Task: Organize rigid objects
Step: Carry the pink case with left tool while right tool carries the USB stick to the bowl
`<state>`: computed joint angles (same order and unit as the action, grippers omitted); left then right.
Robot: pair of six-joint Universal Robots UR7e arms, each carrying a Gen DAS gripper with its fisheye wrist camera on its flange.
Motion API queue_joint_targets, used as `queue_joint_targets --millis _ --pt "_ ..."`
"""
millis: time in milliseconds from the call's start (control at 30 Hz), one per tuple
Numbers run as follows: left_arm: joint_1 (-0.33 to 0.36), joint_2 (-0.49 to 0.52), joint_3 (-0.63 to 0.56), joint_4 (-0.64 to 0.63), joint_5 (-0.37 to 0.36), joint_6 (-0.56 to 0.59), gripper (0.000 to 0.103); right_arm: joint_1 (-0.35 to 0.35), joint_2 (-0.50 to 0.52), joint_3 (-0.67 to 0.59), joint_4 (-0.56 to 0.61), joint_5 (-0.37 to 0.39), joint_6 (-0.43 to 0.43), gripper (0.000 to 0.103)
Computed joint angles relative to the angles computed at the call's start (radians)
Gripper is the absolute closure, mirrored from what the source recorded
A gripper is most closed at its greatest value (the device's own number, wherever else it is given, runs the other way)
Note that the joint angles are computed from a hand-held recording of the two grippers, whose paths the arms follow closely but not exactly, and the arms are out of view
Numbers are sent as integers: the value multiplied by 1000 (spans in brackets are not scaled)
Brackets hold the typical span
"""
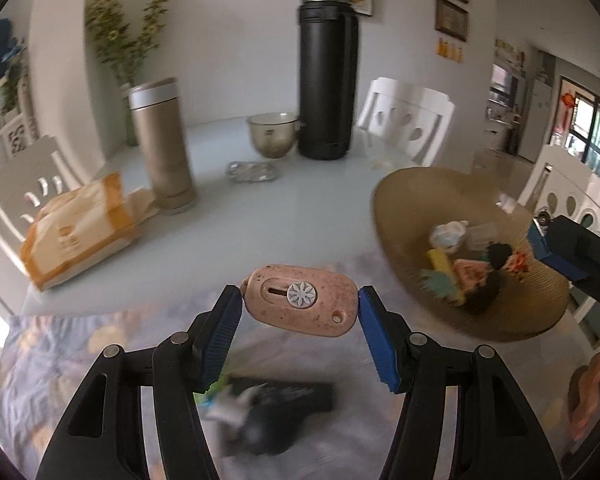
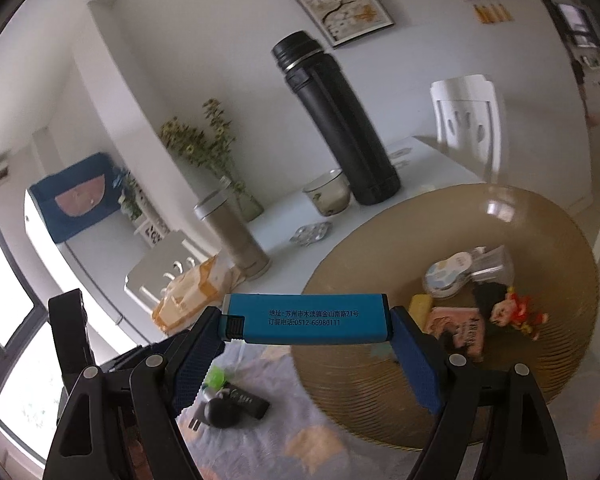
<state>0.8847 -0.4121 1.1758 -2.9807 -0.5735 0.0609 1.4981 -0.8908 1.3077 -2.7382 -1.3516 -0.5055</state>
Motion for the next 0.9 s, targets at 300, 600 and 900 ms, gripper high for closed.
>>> queue_joint_targets --millis 300,600,900 --pt "-7 102 -170 65 -85 22 46 -25 1 -43 -14 1 60 20" --pt "-14 206 -351 158 -159 42 46 -57 13 -103 -1 4 132 20" --pt "-4 258 -457 221 -195 27 45 -54 23 -119 0 -20 118 20"
